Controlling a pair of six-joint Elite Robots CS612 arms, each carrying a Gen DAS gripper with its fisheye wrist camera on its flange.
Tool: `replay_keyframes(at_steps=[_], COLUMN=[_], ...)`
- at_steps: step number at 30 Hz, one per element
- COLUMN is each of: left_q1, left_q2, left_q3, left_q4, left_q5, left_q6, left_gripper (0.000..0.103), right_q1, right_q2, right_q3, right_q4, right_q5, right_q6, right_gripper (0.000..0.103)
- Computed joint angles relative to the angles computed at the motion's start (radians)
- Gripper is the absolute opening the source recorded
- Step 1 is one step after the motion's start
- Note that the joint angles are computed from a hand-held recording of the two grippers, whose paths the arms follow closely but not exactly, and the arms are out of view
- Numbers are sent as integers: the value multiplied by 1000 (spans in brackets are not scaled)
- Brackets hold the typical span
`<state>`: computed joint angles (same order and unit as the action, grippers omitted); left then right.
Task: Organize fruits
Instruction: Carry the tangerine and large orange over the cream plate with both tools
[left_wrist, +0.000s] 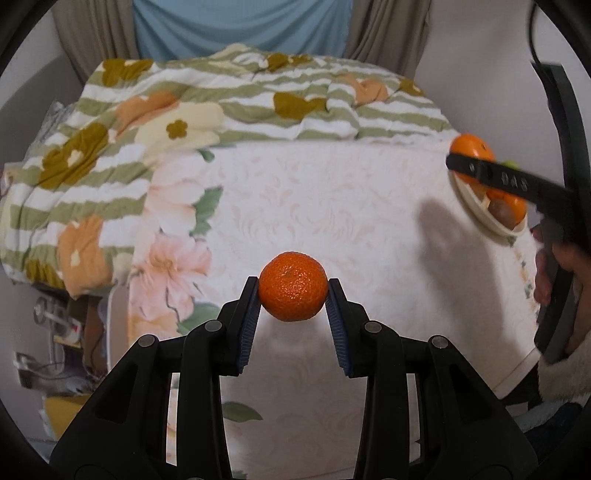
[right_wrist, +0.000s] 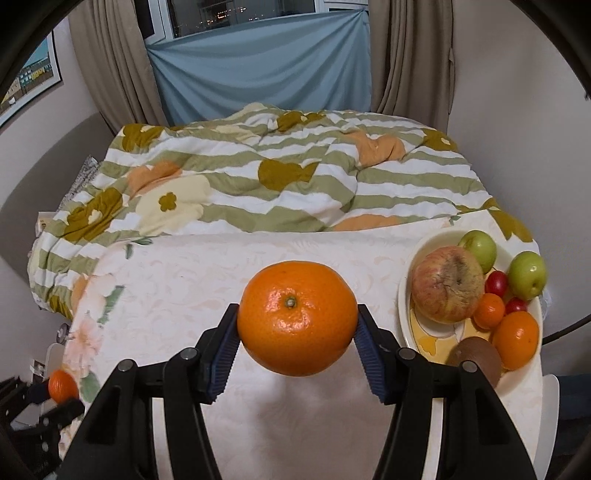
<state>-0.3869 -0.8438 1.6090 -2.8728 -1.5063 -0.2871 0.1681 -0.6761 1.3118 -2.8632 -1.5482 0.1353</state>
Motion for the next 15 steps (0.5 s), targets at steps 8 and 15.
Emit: replay_keyframes(at_steps=[8, 15], left_q1=[4, -21], left_q2=[7, 39], left_q3=[-51, -136], left_q4=[-43, -45], left_q5=[-38, -87], left_q6=[105, 182], left_gripper=[43, 43], right_q1=[-7, -36], right_q2=[-68, -113], right_q3=[77, 138], right_q4=[-31, -71], right_q5=[-8, -24], right_q6=[54, 87], right_gripper=[55, 55])
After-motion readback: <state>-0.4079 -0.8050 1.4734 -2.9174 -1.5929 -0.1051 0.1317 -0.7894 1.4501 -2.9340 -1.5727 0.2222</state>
